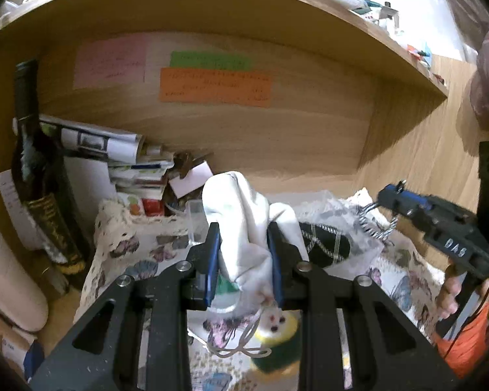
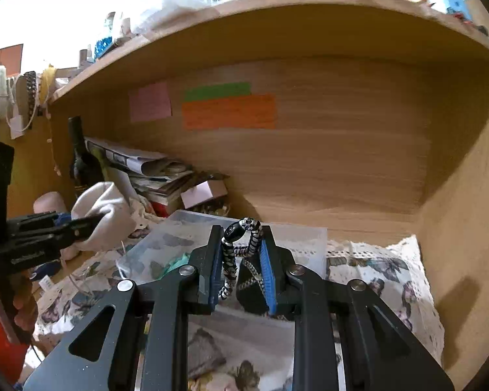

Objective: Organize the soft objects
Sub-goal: 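Carry the sock and hair tie over the clear box and release both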

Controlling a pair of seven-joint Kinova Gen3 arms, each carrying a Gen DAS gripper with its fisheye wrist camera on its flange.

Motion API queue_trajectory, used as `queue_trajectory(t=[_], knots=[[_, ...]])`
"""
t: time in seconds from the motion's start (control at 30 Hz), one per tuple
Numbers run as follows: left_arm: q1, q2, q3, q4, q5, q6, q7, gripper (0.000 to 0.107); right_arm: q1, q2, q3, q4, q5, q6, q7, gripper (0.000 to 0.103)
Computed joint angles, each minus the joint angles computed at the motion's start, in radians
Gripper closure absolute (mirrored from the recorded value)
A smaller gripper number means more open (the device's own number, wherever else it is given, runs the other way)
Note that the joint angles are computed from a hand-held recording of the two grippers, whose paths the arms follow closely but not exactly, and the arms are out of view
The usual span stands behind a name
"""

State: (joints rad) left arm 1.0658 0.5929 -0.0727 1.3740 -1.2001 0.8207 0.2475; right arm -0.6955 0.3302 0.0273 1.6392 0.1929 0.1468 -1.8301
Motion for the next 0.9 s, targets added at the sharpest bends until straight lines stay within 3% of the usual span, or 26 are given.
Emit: queue_trajectory(t=[0.17,0.37,0.73,0.9], knots=[[-0.058,0.006,0.006,-0.02,0.046,-0.07,-0.036,0.08,0.061,0.063,-0.079,-0.091,-0.023,0.088,0.056,0.083],[-0.108,0.059,0.006,-0.105,0.184,-0.088,-0.184,0.08,0.102,0.14,-0.132,-0.194,-0.054,0.209,0.125,0.083],[-0.161,0.155,0.013,-0.25,0.438,-0.062,-0.462,0.08,0.098,0.239,-0.139,-0.33,-0.078,0.39,0.211,0.083],[-0.17,0.187,0.001,-0.307,0.538,-0.033,-0.56,0.079,0.087,0.258,-0.128,-0.359,-0.081,0.434,0.218,0.078]])
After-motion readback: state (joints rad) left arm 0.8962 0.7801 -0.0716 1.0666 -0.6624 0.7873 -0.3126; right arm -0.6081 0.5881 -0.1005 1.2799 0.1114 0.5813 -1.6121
